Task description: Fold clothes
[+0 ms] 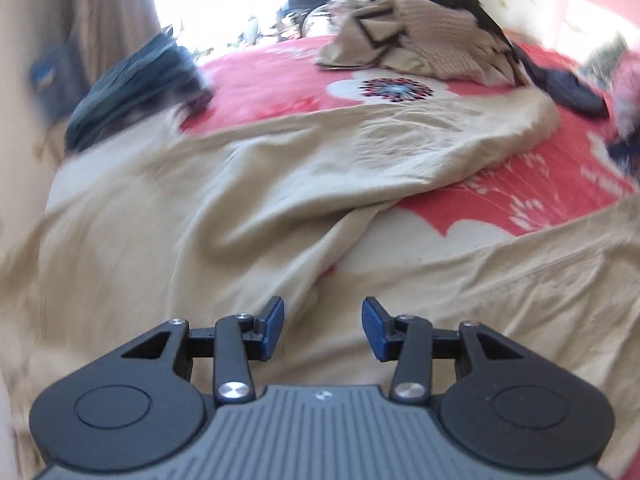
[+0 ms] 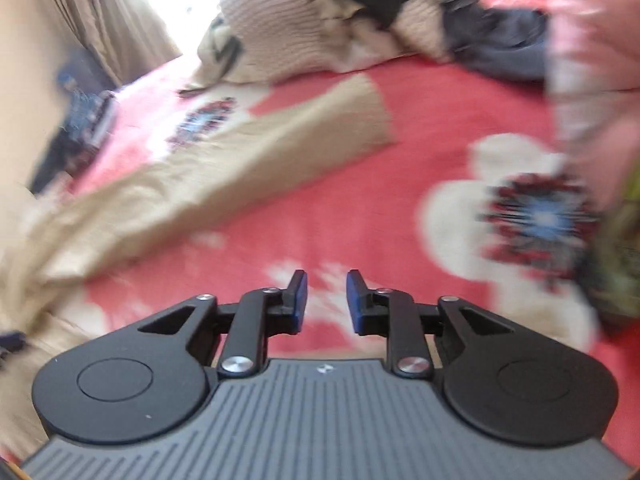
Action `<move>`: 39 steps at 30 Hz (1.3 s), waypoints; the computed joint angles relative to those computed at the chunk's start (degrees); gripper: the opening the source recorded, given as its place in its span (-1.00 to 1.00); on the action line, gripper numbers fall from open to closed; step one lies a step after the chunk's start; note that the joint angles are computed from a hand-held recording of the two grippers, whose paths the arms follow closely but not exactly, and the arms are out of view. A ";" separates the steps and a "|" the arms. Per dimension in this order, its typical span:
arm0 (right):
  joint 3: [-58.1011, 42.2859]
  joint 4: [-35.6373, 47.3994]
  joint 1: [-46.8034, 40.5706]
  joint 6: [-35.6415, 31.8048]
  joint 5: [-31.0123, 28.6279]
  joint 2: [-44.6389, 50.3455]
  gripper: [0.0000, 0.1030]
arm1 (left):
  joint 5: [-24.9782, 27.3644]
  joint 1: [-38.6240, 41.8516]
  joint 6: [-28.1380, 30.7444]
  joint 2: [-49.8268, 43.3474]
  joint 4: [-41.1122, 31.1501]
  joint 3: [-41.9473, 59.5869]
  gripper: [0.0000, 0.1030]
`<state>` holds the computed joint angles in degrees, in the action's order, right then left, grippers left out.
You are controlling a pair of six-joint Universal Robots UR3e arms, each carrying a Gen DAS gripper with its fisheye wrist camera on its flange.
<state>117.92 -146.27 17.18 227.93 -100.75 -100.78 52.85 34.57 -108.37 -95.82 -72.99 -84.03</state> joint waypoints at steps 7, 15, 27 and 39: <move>5.79 -16.06 -14.40 15.69 10.05 4.88 -0.40 | 2.59 -6.36 -5.10 -5.22 10.99 -0.57 -0.16; 9.10 -29.94 -23.54 23.59 16.47 13.46 -0.33 | 4.55 -8.62 -6.84 -8.28 13.79 0.72 -0.19; 8.56 -45.94 -26.81 20.59 22.21 13.21 -0.01 | 5.02 -9.12 -7.72 -9.22 13.15 2.16 -0.21; -11.81 -34.45 -17.77 7.13 18.98 28.85 -0.07 | 4.99 -9.38 -8.67 -9.73 15.13 1.49 -0.36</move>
<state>106.10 -180.73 -0.59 235.06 -81.77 -71.94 57.83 25.19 -117.04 -105.55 -57.86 -82.54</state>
